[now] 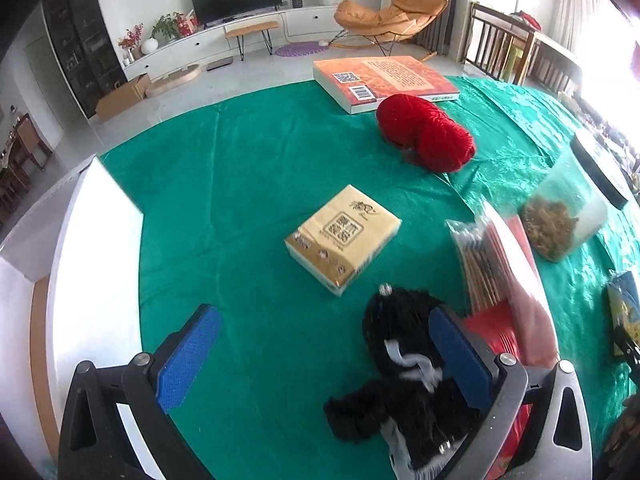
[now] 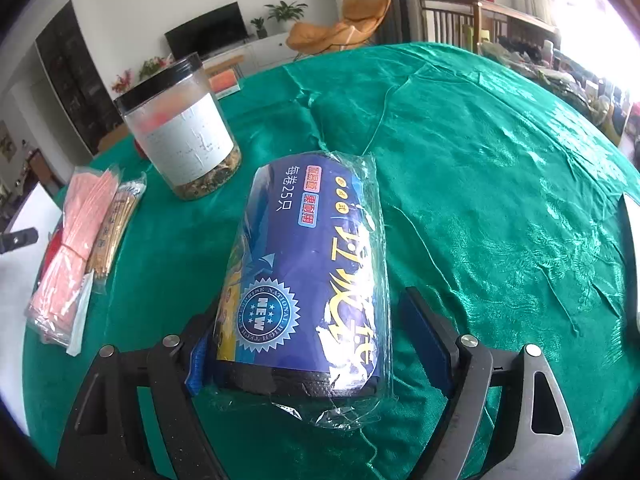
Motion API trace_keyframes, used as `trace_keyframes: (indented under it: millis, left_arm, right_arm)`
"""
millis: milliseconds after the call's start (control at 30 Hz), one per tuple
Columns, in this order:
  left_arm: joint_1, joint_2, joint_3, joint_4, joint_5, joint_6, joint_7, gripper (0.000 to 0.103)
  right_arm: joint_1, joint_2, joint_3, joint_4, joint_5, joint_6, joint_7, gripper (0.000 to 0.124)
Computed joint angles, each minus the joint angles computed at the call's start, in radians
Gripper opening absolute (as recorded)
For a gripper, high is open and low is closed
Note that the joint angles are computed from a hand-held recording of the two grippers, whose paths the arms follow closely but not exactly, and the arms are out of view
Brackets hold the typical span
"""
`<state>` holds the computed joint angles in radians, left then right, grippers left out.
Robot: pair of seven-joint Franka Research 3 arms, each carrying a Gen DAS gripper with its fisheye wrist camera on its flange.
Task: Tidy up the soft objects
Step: 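Lift the blue roll with the right tool while the left tool grasps the beige tissue pack, then carry both items over the white box and open both tools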
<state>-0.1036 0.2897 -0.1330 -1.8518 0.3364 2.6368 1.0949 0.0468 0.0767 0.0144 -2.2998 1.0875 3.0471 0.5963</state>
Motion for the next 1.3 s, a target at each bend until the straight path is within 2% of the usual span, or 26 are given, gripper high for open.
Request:
trace_keyframes:
  millis: [133, 267, 300, 333, 400, 433, 467, 600, 700, 767, 833, 933, 1100, 1233, 1300]
  left_arm:
    - [-0.035, 0.142, 0.024, 0.188, 0.077, -0.112, 0.051, 0.103]
    - [-0.038, 0.242, 0.031, 0.295, 0.073, -0.138, 0.051, 0.103]
    - [-0.037, 0.251, 0.032, 0.301, 0.071, -0.126, 0.050, 0.099]
    - [-0.026, 0.250, 0.026, 0.289, 0.057, -0.093, 0.054, 0.072]
    - [-0.020, 0.240, 0.033, 0.271, 0.037, -0.058, 0.016, 0.069]
    - [-0.022, 0.222, 0.044, 0.243, 0.043, -0.022, -0.015, 0.069]
    - [-0.018, 0.194, 0.048, 0.206, 0.045, 0.017, -0.037, 0.068]
    - [0.063, 0.027, -0.002, 0.006, -0.055, 0.159, -0.024, 0.068]
    - [0.147, -0.155, -0.061, -0.182, -0.234, 0.242, 0.098, 0.068]
    - [0.156, -0.287, -0.048, -0.302, -0.332, 0.271, 0.169, 0.068]
    - [0.142, -0.421, -0.006, -0.417, -0.372, 0.280, 0.204, 0.068]
    - [0.147, -0.619, 0.054, -0.575, -0.327, 0.251, 0.178, 0.068]
    - [0.264, -0.903, 0.075, -0.779, -0.157, 0.136, 0.076, 0.068]
    - [0.309, -1.094, 0.138, -0.919, -0.121, 0.035, 0.052, 0.068]
    - [0.349, -1.177, 0.148, -0.985, -0.103, -0.008, 0.033, 0.068]
  right_arm:
    - [-0.002, -0.001, 0.000, 0.002, 0.019, -0.005, -0.015, 0.084]
    - [0.001, -0.001, -0.003, -0.001, -0.001, 0.002, 0.004, 0.084]
    - [0.001, -0.001, -0.002, -0.002, -0.001, 0.003, 0.005, 0.084]
    - [-0.002, -0.002, -0.001, 0.000, 0.012, -0.002, -0.006, 0.084]
    - [-0.012, -0.007, 0.001, 0.009, 0.078, -0.028, -0.051, 0.083]
    - [-0.016, -0.010, -0.002, 0.013, 0.112, -0.045, -0.074, 0.078]
    - [-0.023, -0.016, -0.005, 0.019, 0.171, -0.082, -0.128, 0.062]
    - [-0.001, -0.033, -0.013, 0.004, 0.205, -0.077, -0.155, 0.061]
    - [0.006, -0.077, -0.024, -0.012, 0.287, -0.131, -0.213, 0.061]
    - [0.028, -0.129, -0.024, -0.032, 0.366, -0.126, -0.310, 0.061]
    - [0.059, -0.191, -0.022, -0.058, 0.398, -0.122, -0.366, 0.061]
    - [0.119, -0.279, -0.009, -0.095, 0.361, -0.140, -0.362, 0.061]
    - [0.265, -0.384, 0.029, -0.105, 0.276, -0.220, -0.347, 0.061]
    - [0.386, -0.381, 0.060, -0.031, 0.207, -0.341, -0.296, 0.061]
    - [0.434, -0.348, 0.075, 0.024, 0.182, -0.418, -0.252, 0.061]
